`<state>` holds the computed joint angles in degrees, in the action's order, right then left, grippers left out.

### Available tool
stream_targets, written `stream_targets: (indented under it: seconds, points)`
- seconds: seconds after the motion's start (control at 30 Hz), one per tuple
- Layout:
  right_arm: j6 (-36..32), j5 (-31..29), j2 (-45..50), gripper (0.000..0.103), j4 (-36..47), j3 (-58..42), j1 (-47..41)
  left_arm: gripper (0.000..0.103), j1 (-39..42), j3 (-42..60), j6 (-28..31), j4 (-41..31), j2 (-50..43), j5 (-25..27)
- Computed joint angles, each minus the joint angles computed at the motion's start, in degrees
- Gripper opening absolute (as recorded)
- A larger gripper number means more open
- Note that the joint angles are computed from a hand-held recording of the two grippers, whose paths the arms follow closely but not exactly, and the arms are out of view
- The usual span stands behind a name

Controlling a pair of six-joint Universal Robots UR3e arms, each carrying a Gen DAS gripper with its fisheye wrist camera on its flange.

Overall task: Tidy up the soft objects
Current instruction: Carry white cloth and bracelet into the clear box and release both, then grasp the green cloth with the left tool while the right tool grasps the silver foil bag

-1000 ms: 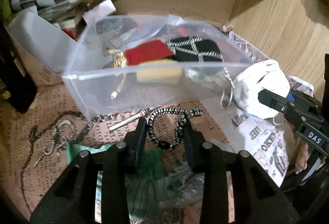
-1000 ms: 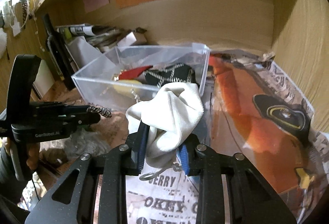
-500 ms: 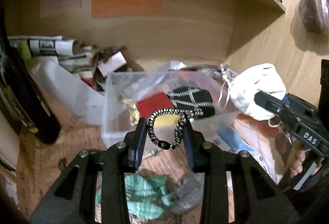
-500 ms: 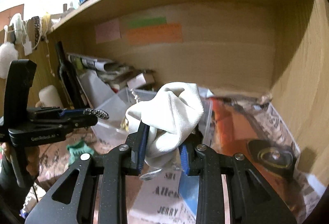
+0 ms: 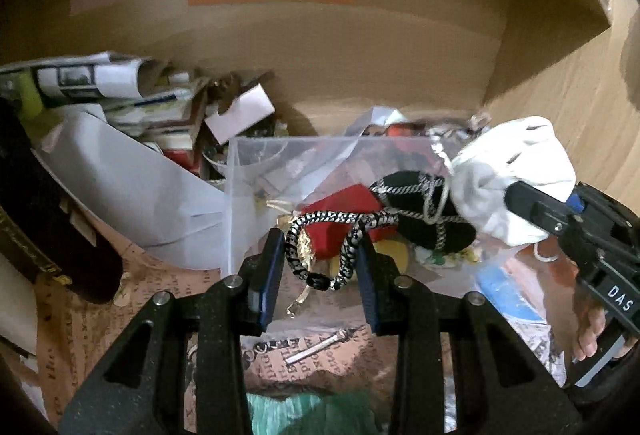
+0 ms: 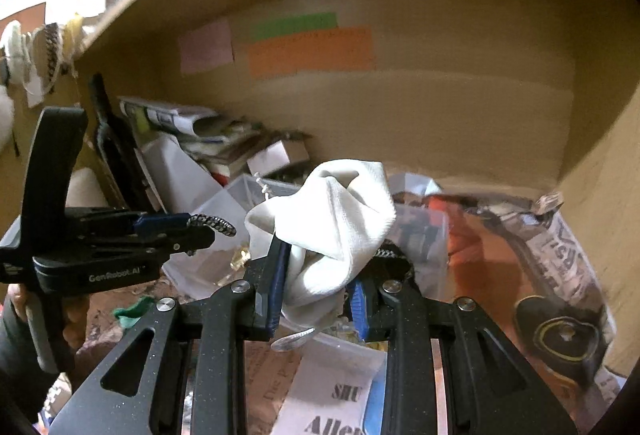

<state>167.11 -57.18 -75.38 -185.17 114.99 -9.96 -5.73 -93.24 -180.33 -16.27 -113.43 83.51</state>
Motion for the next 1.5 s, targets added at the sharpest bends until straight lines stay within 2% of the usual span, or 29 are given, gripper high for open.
stream_targets:
  seconds: [0.33, 0.5, 0.6, 0.83, 1.03, 1.1, 1.17, 1.27, 1.4, 1.5]
  points:
    - [-0.3, -5.8, 7.8, 0.027, 8.1, -9.4, 3.7, 0.035, -0.7, 8.6, 0.6, -4.6, -7.7, 1.6]
    - [-0.7, -7.4, 8.5, 0.029, 9.8, -10.2, 4.2, 0.049, -1.2, 8.8, 1.0, -4.1, -8.3, 1.8]
    - [-1.1, -8.3, 8.0, 0.034, 10.2, -9.7, 4.3, 0.055, -1.3, 7.4, 1.2, -2.8, -7.5, 1.8]
    - [-1.8, -9.1, 5.7, 0.052, 8.8, -6.5, 3.6, 0.056, 0.4, 1.0, 0.8, -0.3, -2.5, -1.3]
    - [-1.5, -5.9, 0.5, 0.054, 6.3, -1.5, 1.5, 0.072, 0.8, -7.9, -0.2, 5.8, 5.2, -1.5]
    - [-1.3, -4.7, -1.7, 0.056, 4.9, 0.3, 1.0, 0.075, 1.2, -10.8, -0.4, 7.4, 8.3, -2.0]
    - [-1.1, -3.3, -4.5, 0.067, 3.0, 2.9, 0.3, 0.081, 1.7, -13.6, -0.7, 8.9, 11.2, -2.6]
    - [-0.9, -2.1, -7.3, 0.069, 0.5, 5.5, 0.5, 0.088, 1.7, -17.8, -0.8, 11.4, 14.8, -2.1]
    - [-0.9, -1.0, -10.0, 0.069, -1.7, 8.8, 1.2, 0.091, 1.9, -22.8, -0.1, 13.2, 18.2, -1.7]
    - [-1.1, 0.8, -11.3, 0.076, -2.2, 11.0, 1.0, 0.092, 2.5, -26.4, 0.3, 13.4, 19.8, -2.0]
